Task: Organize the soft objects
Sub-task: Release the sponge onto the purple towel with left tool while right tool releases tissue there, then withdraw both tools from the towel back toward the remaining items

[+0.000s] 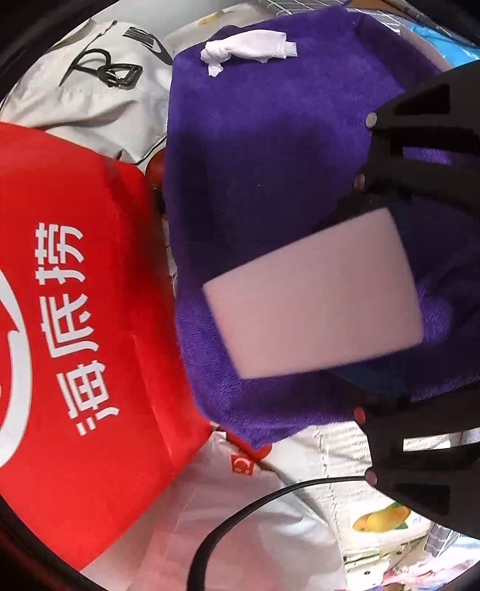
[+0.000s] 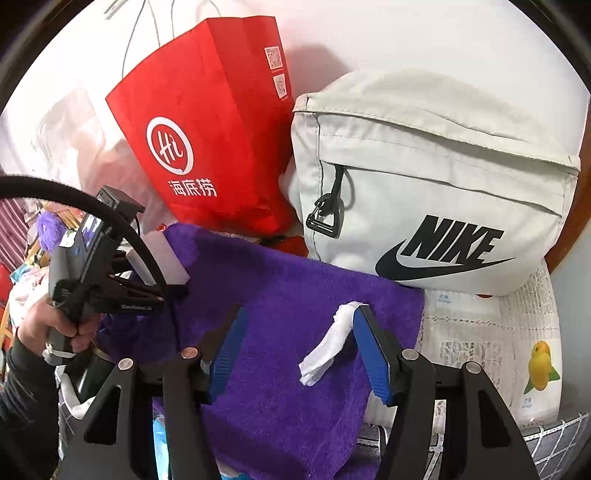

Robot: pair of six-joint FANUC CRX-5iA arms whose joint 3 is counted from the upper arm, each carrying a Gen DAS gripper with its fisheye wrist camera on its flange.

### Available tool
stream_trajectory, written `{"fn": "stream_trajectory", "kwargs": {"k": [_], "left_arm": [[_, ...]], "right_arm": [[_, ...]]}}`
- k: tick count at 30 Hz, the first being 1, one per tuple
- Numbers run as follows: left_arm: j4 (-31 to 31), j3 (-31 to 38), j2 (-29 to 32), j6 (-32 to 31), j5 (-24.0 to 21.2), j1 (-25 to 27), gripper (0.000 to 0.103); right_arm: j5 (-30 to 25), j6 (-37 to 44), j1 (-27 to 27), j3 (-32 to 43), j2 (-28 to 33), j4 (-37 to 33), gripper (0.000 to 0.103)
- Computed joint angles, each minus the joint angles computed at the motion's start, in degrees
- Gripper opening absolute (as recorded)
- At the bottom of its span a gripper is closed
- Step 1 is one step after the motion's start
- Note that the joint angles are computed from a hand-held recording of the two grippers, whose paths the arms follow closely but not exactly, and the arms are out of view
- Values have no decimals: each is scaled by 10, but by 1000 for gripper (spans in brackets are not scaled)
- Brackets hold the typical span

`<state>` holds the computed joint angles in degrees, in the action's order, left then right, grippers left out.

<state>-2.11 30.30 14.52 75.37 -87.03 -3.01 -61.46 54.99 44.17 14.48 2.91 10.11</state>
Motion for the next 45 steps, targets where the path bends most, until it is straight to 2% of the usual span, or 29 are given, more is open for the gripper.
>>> {"fn": "stream_trajectory", "kwargs": {"k": [2, 11, 17, 20, 23, 30, 34, 38, 41, 45], "left_arm": [[-8, 4, -1, -2, -1, -3, 74], [-16, -25, -42, -15, -15, -10, 76], [-6, -77, -122, -17, -4, 2, 76], [34, -121, -175, -36, 3, 22, 76], [56, -159, -230, -58, -6, 35, 76], [121, -239, -329, -115, -9, 89, 76], [151, -281, -375, -147, -17, 131, 76], [208, -332, -425, -181, -38, 199, 76], [253, -368, -453, -195, -53, 249, 76], [284, -396, -483, -207, -70, 293, 76]], "right_arm": [[1, 0, 3, 0, -3, -1, 60], [12, 0, 25, -10, -13, 13, 60], [11, -23, 56, -14, -34, 42, 60], [16, -39, 82, -28, -52, 71, 63], [-6, -61, 112, -39, -68, 102, 63], [-30, -167, 189, -140, -156, 162, 63], [-68, -243, 232, -197, -195, 175, 64], [-105, -321, 275, -254, -231, 174, 64], [-121, -352, 305, -284, -253, 174, 64], [-136, -383, 354, -329, -273, 204, 63]]}}
